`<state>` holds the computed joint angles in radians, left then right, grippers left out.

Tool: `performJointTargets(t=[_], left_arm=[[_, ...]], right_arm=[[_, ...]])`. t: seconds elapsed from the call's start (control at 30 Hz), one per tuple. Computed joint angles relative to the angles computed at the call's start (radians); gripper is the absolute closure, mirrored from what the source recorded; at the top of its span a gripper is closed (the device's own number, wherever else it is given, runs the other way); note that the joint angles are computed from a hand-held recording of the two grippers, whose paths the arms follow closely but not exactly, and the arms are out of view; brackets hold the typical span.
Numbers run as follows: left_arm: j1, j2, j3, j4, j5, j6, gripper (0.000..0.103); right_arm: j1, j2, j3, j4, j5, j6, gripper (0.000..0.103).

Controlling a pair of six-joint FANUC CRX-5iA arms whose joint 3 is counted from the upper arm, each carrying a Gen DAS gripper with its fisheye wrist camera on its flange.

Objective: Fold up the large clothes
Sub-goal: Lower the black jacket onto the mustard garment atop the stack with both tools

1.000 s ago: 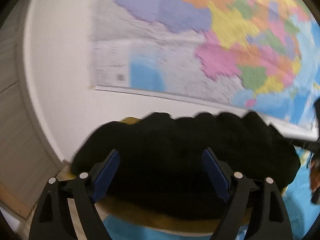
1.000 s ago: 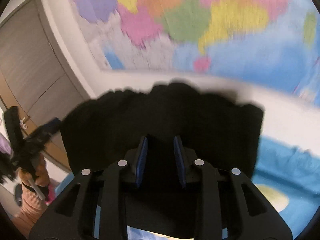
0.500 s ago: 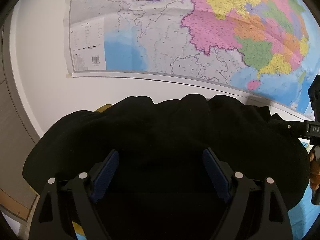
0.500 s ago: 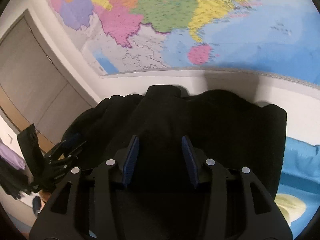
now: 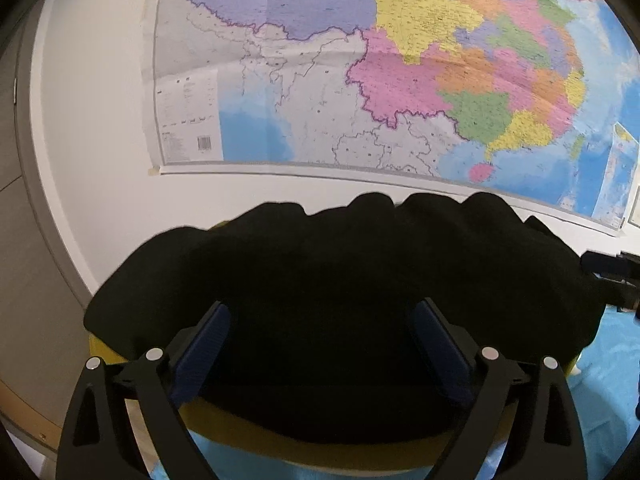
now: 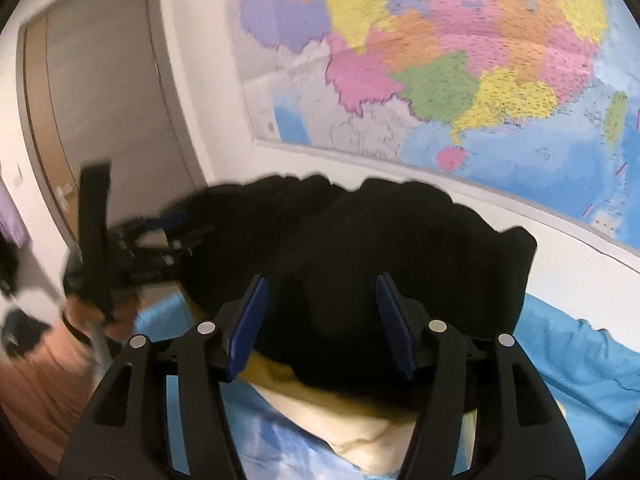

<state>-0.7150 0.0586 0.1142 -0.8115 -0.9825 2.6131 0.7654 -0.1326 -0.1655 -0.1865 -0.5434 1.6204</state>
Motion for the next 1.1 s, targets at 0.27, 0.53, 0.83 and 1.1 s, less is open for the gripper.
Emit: performJointTargets(t=[0.27, 0.53, 0.83, 1.1], left_arm=[[-0.002, 0.008, -0.015, -0.001, -0.013, 0.055, 0.007], [-0.092, -0.002, -0.042, -0.103, -0.075, 0.132, 0.007], [-0.059, -0.006, -0.084, -0.064, -0.010, 0.160, 0.006], [-0.096, -0.052, -0.089, -0.170, -0.103, 0.237, 0.006]], right_arm=[[0.096, -0.023, -0.197, 0.440, 0.151, -0.412, 0.036], [0.108, -0.087, -0.271, 0.494, 0.185, -0.494, 0.036], [0.124, -0.072, -0.305, 0.519, 0.155, -0.529, 0.035], [0.071, -0.150, -0.287, 0.305, 0.161, -0.412, 0.035]])
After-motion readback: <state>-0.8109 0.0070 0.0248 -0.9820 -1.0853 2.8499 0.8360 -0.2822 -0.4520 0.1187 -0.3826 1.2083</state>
